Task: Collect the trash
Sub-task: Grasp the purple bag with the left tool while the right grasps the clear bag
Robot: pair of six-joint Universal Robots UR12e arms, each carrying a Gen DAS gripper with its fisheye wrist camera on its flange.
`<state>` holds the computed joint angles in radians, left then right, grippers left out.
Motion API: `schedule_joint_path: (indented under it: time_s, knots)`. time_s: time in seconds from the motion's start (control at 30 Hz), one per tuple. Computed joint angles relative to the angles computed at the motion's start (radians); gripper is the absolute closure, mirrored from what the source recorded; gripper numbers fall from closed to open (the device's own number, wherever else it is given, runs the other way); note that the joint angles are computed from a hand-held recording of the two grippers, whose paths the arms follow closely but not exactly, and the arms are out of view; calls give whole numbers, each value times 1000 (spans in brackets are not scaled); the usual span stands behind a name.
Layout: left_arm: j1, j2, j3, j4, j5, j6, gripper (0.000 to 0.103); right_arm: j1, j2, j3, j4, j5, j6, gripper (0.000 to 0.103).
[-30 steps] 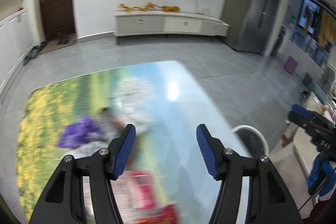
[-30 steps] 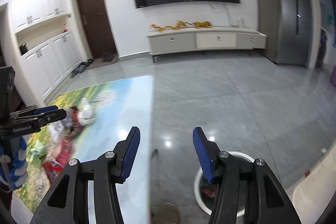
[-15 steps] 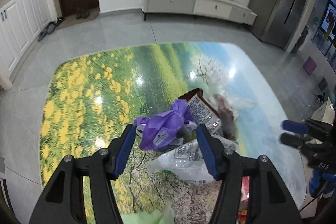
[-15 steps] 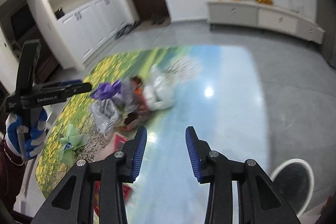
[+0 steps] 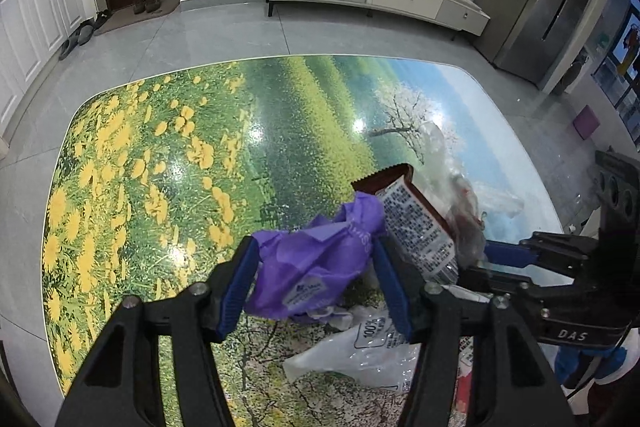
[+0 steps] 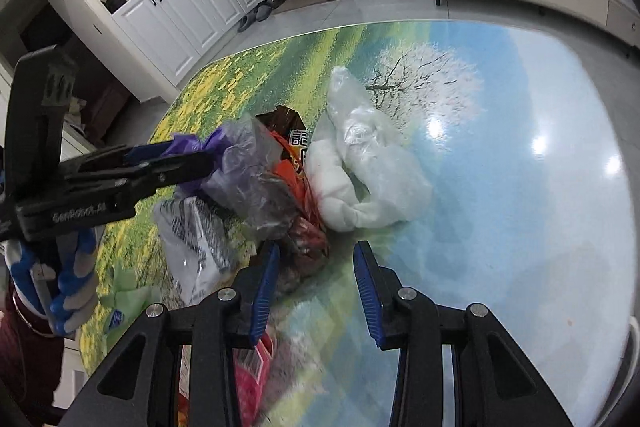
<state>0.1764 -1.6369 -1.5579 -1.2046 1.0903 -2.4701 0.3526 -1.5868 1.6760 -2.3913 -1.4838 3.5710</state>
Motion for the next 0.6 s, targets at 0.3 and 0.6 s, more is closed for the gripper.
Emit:
schedule_joint_path:
  time_s: [0.3, 0.6]
  knots:
    - [46, 15, 4, -41, -105, -59, 79, 31, -22, 8, -24, -67, -25, 86]
    - [108, 64, 21, -86, -234, -71, 79, 60, -99, 48, -103, -158, -28, 86]
